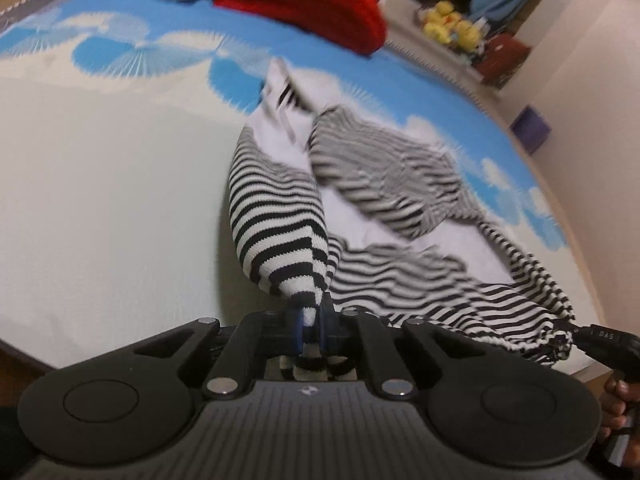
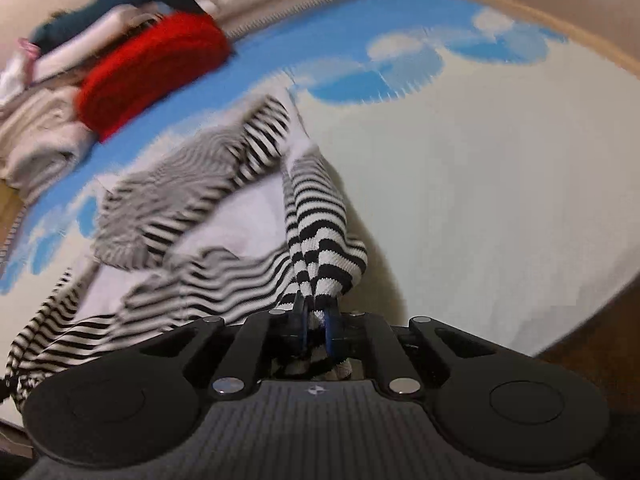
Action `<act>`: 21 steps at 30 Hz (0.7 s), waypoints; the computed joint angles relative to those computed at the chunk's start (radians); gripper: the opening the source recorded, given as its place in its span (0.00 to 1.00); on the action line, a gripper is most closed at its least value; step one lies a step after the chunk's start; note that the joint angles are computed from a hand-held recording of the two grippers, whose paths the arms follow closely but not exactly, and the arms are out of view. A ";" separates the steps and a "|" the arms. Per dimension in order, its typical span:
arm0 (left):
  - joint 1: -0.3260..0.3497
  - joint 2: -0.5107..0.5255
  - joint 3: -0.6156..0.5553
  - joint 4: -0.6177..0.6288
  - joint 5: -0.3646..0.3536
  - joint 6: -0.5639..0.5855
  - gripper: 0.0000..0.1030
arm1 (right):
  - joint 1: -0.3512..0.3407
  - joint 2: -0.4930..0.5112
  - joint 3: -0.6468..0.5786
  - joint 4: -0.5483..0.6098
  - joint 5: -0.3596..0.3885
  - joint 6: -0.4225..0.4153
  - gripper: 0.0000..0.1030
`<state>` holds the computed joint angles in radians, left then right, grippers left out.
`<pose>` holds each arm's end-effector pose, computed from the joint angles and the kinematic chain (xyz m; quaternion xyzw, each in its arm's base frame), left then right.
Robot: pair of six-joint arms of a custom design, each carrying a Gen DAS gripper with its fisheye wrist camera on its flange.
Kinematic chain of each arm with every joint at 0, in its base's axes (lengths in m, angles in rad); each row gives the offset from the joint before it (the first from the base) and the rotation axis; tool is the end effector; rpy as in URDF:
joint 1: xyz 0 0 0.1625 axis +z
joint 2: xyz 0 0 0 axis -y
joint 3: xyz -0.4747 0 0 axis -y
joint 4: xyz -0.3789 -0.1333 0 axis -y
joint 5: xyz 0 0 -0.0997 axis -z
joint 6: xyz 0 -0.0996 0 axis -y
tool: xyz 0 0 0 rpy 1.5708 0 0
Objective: Fold small clothes
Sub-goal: 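Lift the hem with both grippers and fold it over the shirt body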
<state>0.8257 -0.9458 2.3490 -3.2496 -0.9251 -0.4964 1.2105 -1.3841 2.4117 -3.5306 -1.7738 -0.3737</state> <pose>-0.1689 -0.4681 0.1245 0.0733 0.9375 -0.2888 0.1799 -0.0427 -0.4346 0.3265 -0.0396 -0.8890 0.3848 0.2449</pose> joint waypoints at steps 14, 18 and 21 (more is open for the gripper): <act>-0.174 -0.206 0.116 0.000 0.015 -0.029 0.07 | -0.059 -0.368 0.133 0.108 0.309 -0.012 0.06; -0.222 -0.263 0.145 0.062 0.028 -0.060 0.07 | -0.093 -0.438 0.175 0.143 0.341 -0.026 0.06; -0.246 -0.289 0.150 0.094 0.031 -0.057 0.07 | -0.127 -0.506 0.201 0.186 0.378 -0.044 0.06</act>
<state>0.5794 -1.2349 2.4995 -3.1556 -0.8940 -0.5532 1.0839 -1.8902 2.6127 -3.3448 -1.3958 -0.4174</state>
